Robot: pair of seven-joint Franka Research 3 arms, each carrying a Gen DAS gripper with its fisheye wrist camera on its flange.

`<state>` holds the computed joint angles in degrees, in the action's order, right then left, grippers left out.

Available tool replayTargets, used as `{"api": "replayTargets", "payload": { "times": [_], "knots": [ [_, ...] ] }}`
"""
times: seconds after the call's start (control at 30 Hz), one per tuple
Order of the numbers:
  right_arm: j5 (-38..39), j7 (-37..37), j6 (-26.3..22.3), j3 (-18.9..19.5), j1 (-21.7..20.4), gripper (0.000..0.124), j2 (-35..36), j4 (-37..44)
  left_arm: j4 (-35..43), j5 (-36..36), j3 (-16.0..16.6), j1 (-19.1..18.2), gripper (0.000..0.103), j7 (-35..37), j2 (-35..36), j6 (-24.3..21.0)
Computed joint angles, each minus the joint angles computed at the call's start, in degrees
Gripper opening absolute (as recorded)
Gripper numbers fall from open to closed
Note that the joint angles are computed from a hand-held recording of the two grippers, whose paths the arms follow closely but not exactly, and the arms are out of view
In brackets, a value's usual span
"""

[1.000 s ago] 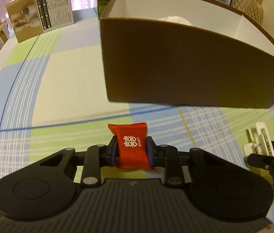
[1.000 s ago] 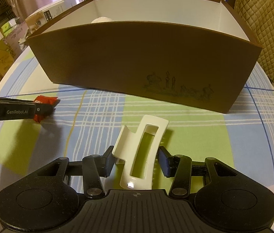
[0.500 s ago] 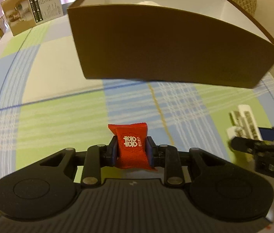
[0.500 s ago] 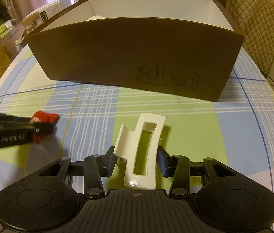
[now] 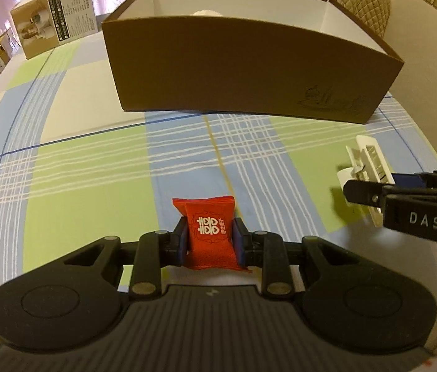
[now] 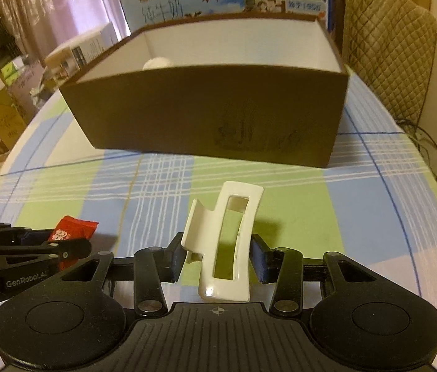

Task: Organize objects
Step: 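Carry the red packet and white clip over the brown box with both grippers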

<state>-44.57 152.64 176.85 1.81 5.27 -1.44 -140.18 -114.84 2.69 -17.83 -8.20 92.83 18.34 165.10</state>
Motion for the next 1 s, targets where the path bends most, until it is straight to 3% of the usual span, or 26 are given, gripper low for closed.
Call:
{"api": "replayTargets", "payload": {
  "times": [0.13,0.23,0.43,0.6,0.7,1.0],
  "knots": [
    [4.9,-3.3,2.3,0.4,-0.4,0.041,-3.4,-3.0,-2.1,-0.4,0.2,0.2,0.024,-1.0,-2.5,1.6],
    [7.3,-6.7,2.6,1.7,-1.2,0.041,-5.4,-3.7,-2.9,-5.2,-2.4,2.7,0.024,1.7,-4.2,2.3],
    [18.8,-19.7,3.8,-0.7,2.2,0.041,-6.9,-2.4,-1.0,-9.7,-3.2,3.2,0.024,6.2,-5.7,2.3],
    [28.7,-33.3,4.4,-5.4,6.3,0.041,-5.9,2.2,5.1,-10.7,-2.7,2.1,0.024,9.4,-3.5,0.9],
    [42.2,-47.6,3.7,-12.2,13.5,0.041,-3.7,6.5,10.2,-9.7,-2.4,1.5,0.024,10.1,-1.0,0.0],
    [46.6,-55.8,-2.6,-8.2,5.9,0.041,4.6,18.2,29.6,-1.9,0.9,-2.5,0.024,5.8,10.0,-5.9]
  ]
}}
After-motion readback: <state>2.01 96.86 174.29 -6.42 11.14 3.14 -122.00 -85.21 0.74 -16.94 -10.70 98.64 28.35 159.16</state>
